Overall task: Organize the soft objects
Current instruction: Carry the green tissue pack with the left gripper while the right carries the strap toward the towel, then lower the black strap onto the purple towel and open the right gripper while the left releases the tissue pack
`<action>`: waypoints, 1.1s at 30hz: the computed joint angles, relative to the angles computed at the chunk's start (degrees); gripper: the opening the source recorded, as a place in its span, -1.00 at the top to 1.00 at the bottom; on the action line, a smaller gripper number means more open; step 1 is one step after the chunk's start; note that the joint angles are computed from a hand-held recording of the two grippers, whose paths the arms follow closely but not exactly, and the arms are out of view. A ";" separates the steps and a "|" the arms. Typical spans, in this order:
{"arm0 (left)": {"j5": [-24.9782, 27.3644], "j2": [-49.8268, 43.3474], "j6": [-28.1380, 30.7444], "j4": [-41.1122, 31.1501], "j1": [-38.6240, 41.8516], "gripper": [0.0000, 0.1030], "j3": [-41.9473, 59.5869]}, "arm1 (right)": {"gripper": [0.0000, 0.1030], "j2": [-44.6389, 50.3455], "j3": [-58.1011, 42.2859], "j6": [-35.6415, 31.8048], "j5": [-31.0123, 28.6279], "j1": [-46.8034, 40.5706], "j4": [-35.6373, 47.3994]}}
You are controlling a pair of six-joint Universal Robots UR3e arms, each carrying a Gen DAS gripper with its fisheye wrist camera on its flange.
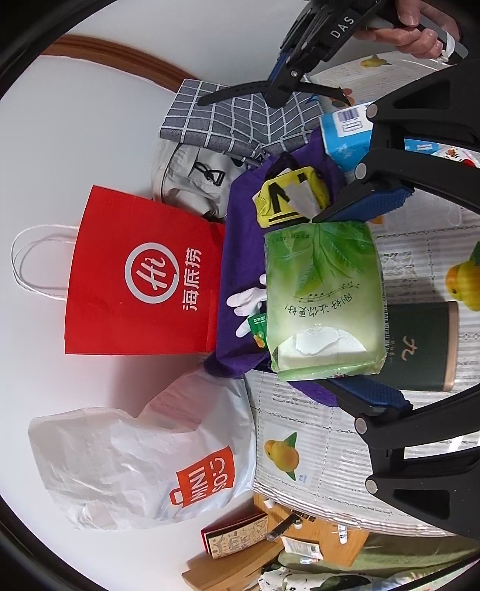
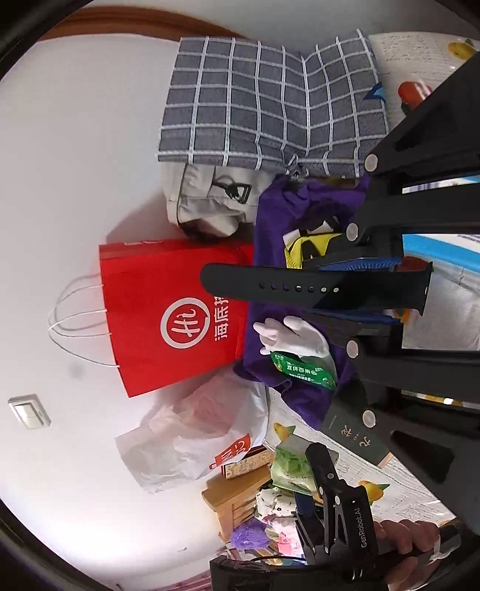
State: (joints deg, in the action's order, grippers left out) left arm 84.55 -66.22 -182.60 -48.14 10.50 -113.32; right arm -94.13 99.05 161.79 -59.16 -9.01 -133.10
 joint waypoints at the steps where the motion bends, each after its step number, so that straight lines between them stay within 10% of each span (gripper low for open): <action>1: -0.09 -0.30 0.07 0.27 0.21 -0.40 0.10 | 0.63 0.89 -0.64 0.19 0.04 0.21 -0.02; 33: -2.41 -25.69 -2.68 9.40 2.15 -0.40 11.49 | 0.63 28.40 -21.65 2.43 -1.87 3.03 -1.43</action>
